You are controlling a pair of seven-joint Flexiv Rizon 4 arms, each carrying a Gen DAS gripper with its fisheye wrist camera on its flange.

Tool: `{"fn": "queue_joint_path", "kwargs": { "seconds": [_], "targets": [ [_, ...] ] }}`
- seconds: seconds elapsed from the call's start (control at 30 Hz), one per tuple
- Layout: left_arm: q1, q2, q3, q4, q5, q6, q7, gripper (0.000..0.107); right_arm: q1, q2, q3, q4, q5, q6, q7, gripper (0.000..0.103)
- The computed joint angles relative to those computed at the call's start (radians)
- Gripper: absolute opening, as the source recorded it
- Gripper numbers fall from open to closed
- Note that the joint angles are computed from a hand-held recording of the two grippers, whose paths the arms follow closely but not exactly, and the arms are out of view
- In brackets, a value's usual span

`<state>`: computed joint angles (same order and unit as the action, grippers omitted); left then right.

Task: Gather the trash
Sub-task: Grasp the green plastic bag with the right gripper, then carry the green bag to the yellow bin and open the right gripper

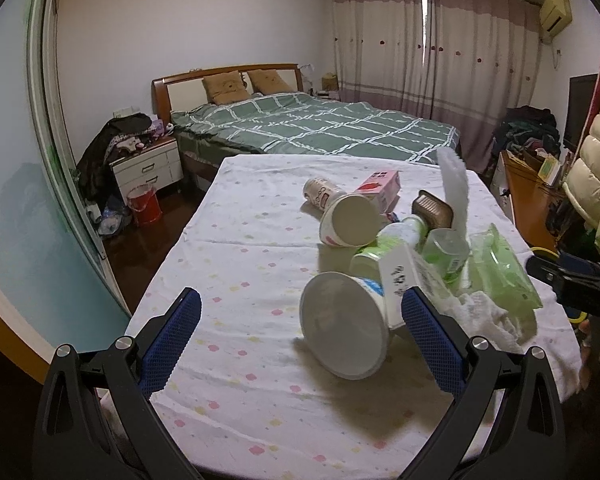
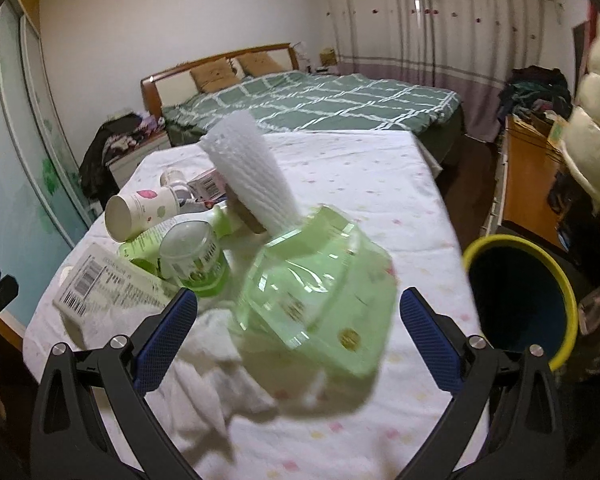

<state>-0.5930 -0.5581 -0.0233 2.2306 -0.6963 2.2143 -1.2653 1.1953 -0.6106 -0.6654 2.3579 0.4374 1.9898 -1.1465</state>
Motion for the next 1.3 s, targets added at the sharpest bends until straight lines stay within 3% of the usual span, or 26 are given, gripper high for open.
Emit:
{"fn": "queue_joint_path", "kwargs": {
  "seconds": [0.2,0.33,0.43,0.6,0.87,1.3],
  "targets": [
    [0.043,-0.028,-0.006,-0.014,0.042,-0.015,-0.034,0.099,0.021,-0.098,-0.086,-0.105,-0.107,-0.193,0.069,0.097],
    [0.062,-0.036,-0.002,-0.018,0.073,-0.03,-0.057,0.099,-0.032,-0.122,-0.064,-0.135,-0.174,-0.239,0.121,0.094],
    [0.077,-0.043,-0.001,-0.023,0.099,-0.037,-0.077,0.099,-0.072,-0.112,-0.037,-0.136,-0.218,-0.248,0.151,0.075],
    [0.081,-0.056,0.008,-0.038,0.121,-0.06,-0.095,0.099,-0.161,-0.071,0.045,-0.117,-0.289,-0.217,0.183,0.033],
    [0.061,-0.054,0.025,-0.038,0.128,-0.061,-0.102,0.099,-0.17,-0.011,0.069,-0.058,-0.264,-0.12,0.167,0.022],
    [0.048,-0.044,0.022,-0.041,0.139,-0.063,-0.093,0.099,-0.054,0.04,-0.023,0.008,-0.115,-0.05,0.071,0.017]
  ]
}}
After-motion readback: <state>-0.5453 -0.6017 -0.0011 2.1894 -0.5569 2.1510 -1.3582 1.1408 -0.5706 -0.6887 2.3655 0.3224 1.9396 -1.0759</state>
